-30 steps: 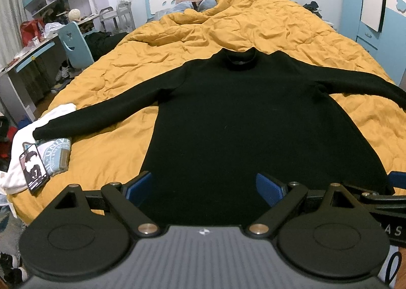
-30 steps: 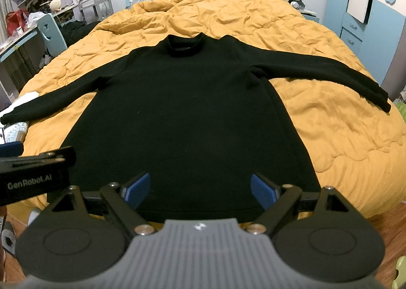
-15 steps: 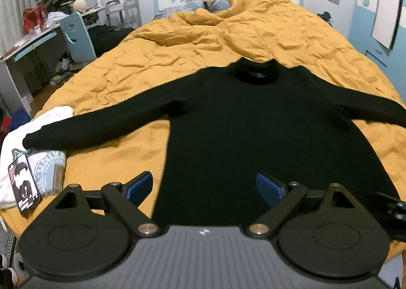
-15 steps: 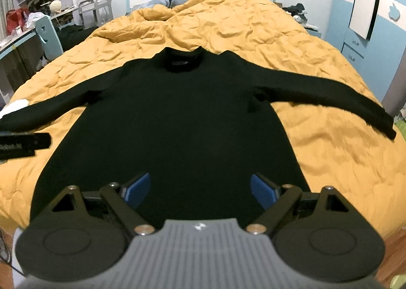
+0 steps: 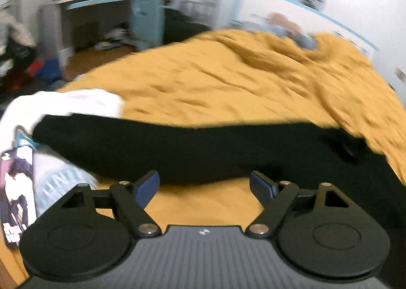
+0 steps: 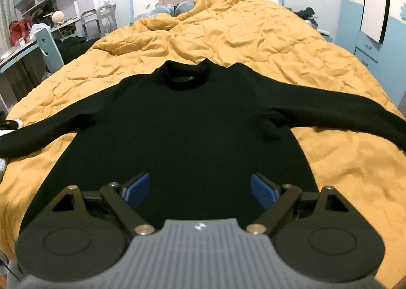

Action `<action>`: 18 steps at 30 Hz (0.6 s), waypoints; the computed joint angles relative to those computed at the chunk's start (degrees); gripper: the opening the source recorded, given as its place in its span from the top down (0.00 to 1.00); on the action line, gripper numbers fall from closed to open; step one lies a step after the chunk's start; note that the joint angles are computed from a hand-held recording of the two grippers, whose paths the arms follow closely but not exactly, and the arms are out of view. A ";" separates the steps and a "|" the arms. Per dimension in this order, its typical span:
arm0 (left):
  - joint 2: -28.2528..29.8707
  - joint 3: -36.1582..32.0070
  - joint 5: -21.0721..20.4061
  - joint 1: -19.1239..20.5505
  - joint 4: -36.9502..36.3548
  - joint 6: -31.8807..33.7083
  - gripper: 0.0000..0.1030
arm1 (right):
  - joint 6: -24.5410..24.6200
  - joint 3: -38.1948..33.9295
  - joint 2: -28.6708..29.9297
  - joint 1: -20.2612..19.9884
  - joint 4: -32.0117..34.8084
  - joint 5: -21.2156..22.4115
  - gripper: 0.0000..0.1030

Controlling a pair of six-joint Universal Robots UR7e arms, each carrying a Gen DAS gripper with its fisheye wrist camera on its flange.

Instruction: Fold small clothes

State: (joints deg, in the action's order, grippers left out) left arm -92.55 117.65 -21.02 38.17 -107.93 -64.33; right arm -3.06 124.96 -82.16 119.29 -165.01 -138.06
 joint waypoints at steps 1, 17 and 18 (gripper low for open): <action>-0.80 -0.18 1.13 1.58 -1.16 0.83 0.09 | -0.12 -0.50 0.69 -0.39 0.14 0.18 0.20; -12.05 -7.87 -2.41 19.22 -1.77 6.87 0.01 | 1.17 -7.22 11.36 -0.75 2.35 3.04 0.20; -12.13 -7.40 -3.75 20.24 -3.80 7.77 0.01 | 0.57 -7.74 12.13 -0.53 1.81 3.20 0.20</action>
State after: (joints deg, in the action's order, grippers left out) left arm -104.69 110.25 -24.76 58.41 -111.74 -56.57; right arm -2.49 117.21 -70.03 118.76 -163.20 -134.87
